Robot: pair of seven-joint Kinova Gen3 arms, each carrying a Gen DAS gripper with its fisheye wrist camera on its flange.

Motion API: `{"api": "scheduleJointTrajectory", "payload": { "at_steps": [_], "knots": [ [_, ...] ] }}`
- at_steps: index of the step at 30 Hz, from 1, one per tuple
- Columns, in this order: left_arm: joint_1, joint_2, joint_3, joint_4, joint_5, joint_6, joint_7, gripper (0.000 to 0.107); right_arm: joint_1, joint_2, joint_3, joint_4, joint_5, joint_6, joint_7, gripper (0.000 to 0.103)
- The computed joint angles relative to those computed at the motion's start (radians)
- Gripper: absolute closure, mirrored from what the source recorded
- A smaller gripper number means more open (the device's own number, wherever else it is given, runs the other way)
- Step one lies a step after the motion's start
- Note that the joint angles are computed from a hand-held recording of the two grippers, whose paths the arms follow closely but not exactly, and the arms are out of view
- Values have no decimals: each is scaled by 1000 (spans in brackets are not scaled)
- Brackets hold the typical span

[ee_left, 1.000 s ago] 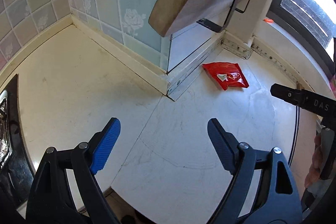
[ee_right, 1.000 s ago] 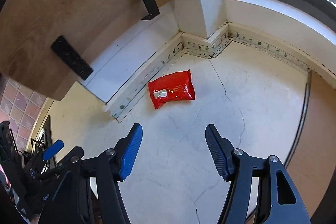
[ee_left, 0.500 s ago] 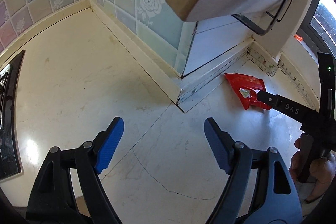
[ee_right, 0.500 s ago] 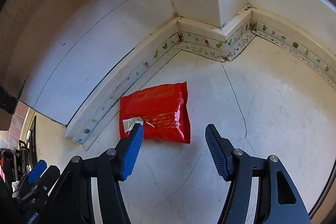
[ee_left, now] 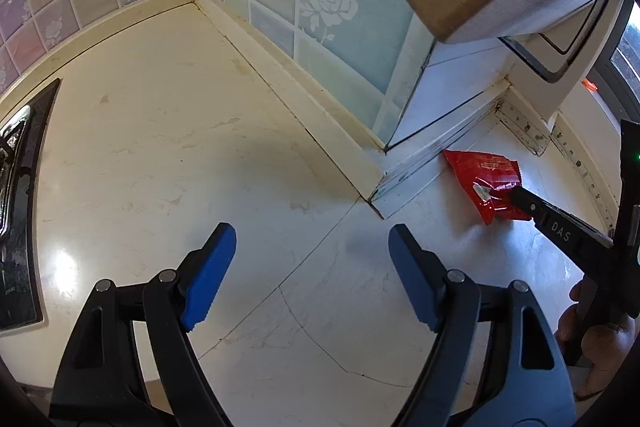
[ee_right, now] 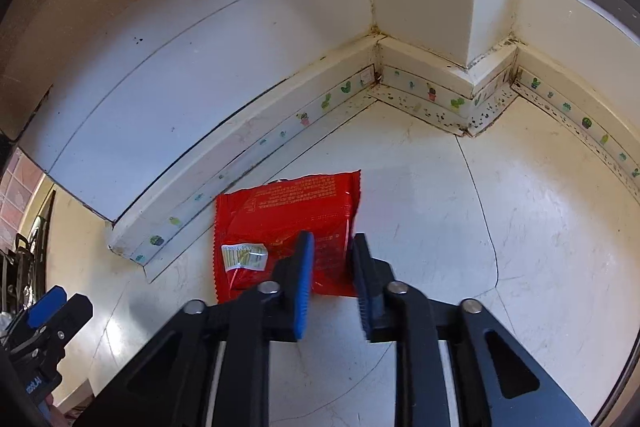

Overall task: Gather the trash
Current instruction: 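Close the right tool on the red snack packet, then carry the red packet with the right tool down over the bin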

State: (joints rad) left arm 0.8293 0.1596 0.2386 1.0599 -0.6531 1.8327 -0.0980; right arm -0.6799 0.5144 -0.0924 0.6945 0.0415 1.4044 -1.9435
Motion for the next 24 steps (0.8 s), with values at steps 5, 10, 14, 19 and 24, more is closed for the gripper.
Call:
{"api": "scheduleJointTrajectory", "payload": {
  "at_steps": [5,10,14,19,24],
  "knots": [
    [-6,-6,-1,5,3,1,-4,31,5,-32,-7,54,-5,-18,8,99],
    [-19,-11,2,-2,7,8,-33,32,11,-75,-18,111,-17,-36,-17,100],
    [-10,-17,11,-6,9,20,-31,32,14,-123,-27,155,-13,-34,-43,100],
    [6,-47,39,12,20,26,-32,32,-30,-161,-32,123,27,35,-97,100],
    [23,-91,87,45,38,25,-46,32,-116,-214,-34,115,106,92,-192,100]
  ]
}}
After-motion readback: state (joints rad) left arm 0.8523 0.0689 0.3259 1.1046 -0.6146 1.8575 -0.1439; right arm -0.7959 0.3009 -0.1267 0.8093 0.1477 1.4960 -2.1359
